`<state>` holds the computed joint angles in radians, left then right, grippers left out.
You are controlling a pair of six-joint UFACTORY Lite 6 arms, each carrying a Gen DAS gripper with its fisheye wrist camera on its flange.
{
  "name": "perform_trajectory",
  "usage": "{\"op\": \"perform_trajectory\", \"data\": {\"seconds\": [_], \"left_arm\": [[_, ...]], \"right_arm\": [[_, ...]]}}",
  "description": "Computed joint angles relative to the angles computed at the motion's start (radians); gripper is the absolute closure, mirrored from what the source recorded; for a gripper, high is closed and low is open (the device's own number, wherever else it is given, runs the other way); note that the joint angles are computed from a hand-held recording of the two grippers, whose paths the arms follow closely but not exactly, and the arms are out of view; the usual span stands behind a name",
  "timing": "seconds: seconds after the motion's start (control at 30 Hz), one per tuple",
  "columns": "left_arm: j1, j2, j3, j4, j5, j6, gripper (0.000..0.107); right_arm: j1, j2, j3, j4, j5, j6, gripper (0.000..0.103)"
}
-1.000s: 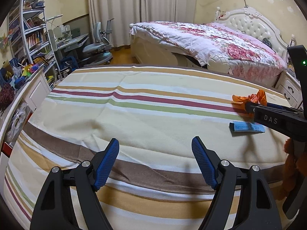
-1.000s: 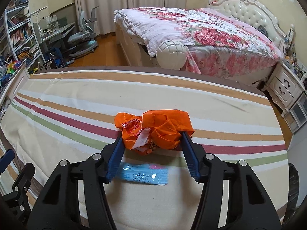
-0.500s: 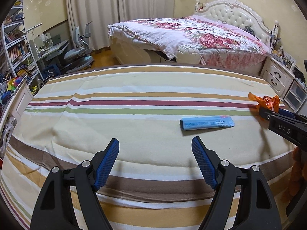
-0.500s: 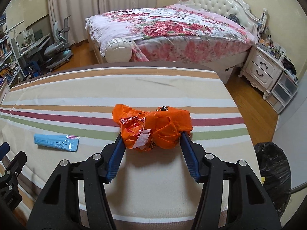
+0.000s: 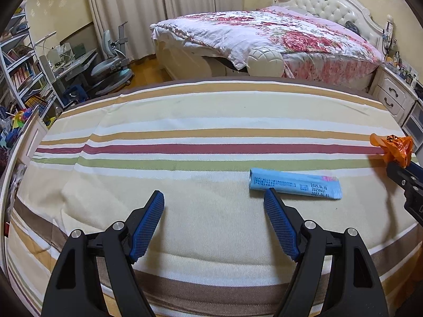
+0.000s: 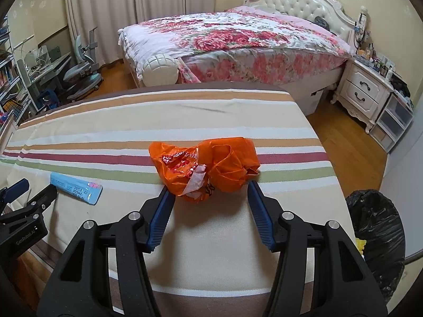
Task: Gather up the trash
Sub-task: 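Close the right tool around the orange plastic bag and lift it, then grasp the blue printed packet with the left tool while the right tool holds the bag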
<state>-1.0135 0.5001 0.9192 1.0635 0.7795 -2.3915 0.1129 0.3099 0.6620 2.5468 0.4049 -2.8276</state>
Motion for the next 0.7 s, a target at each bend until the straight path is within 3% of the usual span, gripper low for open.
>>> {"op": "perform_trajectory", "data": {"seconds": [0.4,0.7], "left_arm": [[0.101,0.022,0.028,0.039,-0.023,0.048,0.031],[0.111,0.028,0.050,0.032,-0.010,0.075,0.031]], "right_arm": [[-0.013,0.046,0.044,0.028,-0.011,-0.047,0.053],[-0.008,0.026,0.043,-0.020,-0.007,0.000,0.034]]}}
